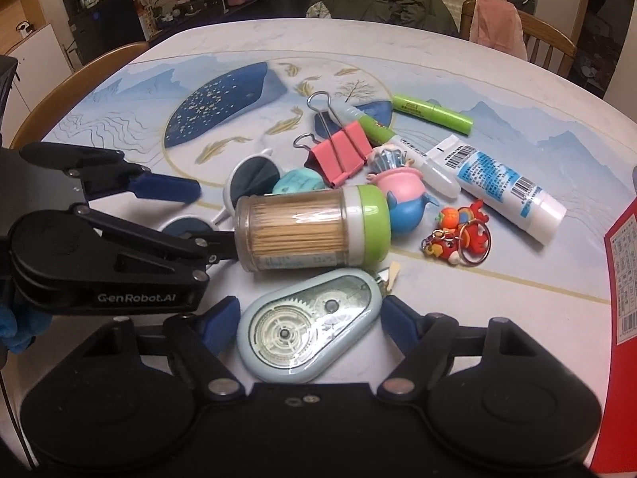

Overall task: Organize rigid objects
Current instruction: 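Grasp white sunglasses with left tool while right tool grasps green correction tape, then carry sunglasses with left tool while right tool carries correction tape into shoebox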

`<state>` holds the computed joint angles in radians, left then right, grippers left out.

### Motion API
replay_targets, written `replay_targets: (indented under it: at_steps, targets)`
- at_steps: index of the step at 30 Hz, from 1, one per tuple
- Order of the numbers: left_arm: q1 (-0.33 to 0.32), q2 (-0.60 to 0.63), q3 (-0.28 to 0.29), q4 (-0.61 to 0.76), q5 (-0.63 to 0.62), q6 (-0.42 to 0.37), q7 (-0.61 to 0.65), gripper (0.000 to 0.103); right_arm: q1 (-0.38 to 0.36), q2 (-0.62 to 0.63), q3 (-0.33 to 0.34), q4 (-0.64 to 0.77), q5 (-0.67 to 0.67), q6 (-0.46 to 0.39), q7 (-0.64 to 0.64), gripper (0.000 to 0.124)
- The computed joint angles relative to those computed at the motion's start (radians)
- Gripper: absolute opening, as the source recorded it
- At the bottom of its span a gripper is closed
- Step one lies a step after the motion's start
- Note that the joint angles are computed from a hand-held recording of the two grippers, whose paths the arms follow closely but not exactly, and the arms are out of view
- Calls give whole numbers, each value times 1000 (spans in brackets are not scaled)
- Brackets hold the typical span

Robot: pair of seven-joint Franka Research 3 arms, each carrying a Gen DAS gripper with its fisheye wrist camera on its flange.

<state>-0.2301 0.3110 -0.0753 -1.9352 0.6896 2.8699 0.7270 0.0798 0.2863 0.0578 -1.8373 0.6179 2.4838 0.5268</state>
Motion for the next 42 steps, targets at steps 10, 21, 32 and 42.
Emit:
replay_targets:
  at_steps: [10, 21, 32, 42]
  targets:
    - [11, 11, -12, 12, -48, 13, 43, 26, -15, -5, -5, -2, 29, -9, 11, 77]
    - [24, -26, -31, -32, -135, 21, 49, 25, -46, -61, -20, -44, 105, -23, -17, 77]
    - [28, -101, -45, -105, -167, 47, 3, 22, -67, -142, -55, -86, 154, -63, -43, 77]
    - [29, -181, -75, -143, -167, 70, -24, 22, -89, -219, -97, -110, 214, -109, -80, 77]
